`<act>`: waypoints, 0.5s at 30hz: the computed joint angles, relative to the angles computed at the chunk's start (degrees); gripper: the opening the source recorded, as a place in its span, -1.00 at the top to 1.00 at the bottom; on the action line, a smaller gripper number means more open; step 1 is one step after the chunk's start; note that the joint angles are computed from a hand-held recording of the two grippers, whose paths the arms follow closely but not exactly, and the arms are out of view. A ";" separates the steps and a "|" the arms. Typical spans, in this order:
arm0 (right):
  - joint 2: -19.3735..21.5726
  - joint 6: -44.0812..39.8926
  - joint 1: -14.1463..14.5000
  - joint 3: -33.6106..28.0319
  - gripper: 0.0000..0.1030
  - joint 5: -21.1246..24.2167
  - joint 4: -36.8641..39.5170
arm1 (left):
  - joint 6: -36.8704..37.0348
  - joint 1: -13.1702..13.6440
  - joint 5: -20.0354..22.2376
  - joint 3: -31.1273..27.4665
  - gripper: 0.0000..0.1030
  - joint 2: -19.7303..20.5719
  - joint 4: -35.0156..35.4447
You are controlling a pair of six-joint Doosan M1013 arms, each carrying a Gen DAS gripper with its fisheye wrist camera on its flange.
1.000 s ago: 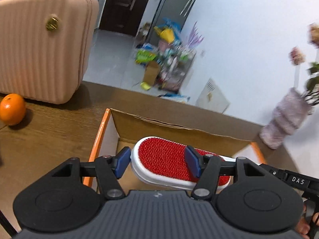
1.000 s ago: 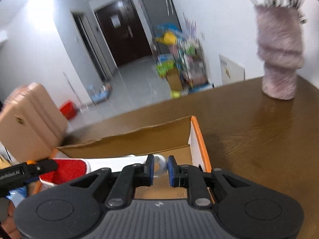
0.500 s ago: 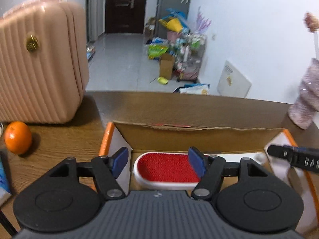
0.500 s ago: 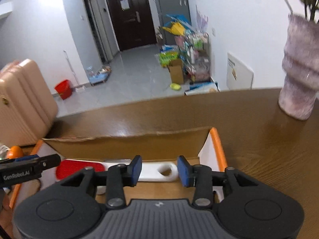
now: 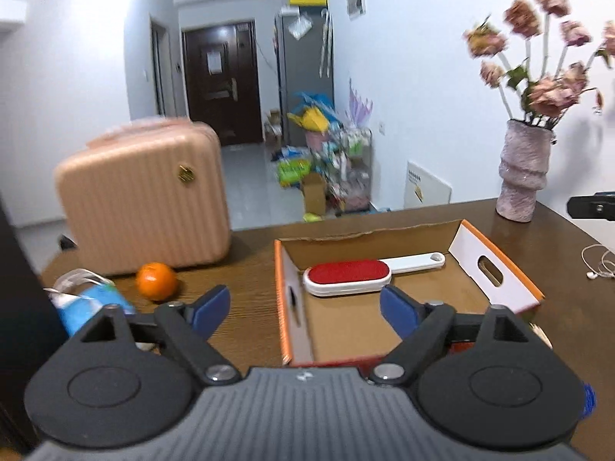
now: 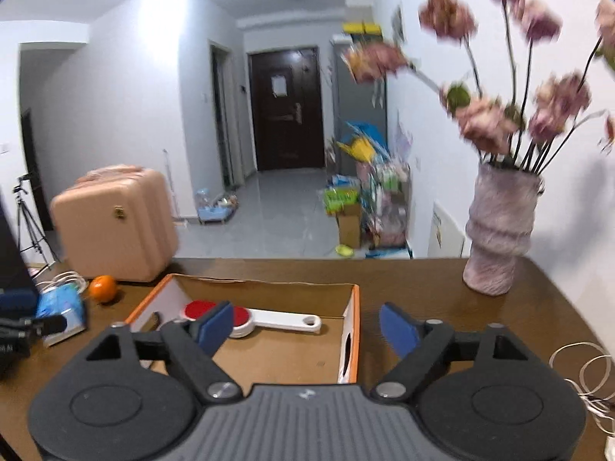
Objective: Organize rigid objects
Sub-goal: 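Reach the left tool to the white lotion bottle and grasp it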
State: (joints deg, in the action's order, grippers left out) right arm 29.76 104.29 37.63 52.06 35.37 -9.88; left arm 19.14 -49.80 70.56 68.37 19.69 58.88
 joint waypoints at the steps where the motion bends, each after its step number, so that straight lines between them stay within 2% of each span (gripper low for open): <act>1: -2.01 0.54 0.39 3.08 -0.71 -2.00 -1.19 | -0.91 -1.31 1.12 0.86 -0.82 -0.62 1.69; 7: -12.69 6.62 2.90 20.64 -0.75 -14.64 -7.35 | -8.21 -9.28 6.34 6.33 -0.96 -3.45 9.15; 9: -15.68 9.22 3.71 26.14 -0.95 -18.22 -9.21 | -10.10 -11.97 7.45 8.31 -0.99 -4.08 10.35; 12: -19.46 22.85 5.55 33.69 -0.97 -22.30 -22.87 | -11.95 -16.14 9.04 10.72 -1.00 -4.23 12.02; 15: -22.68 42.69 7.11 40.63 -0.98 -25.06 -43.03 | -13.50 -19.40 10.07 12.61 -1.00 -4.10 12.23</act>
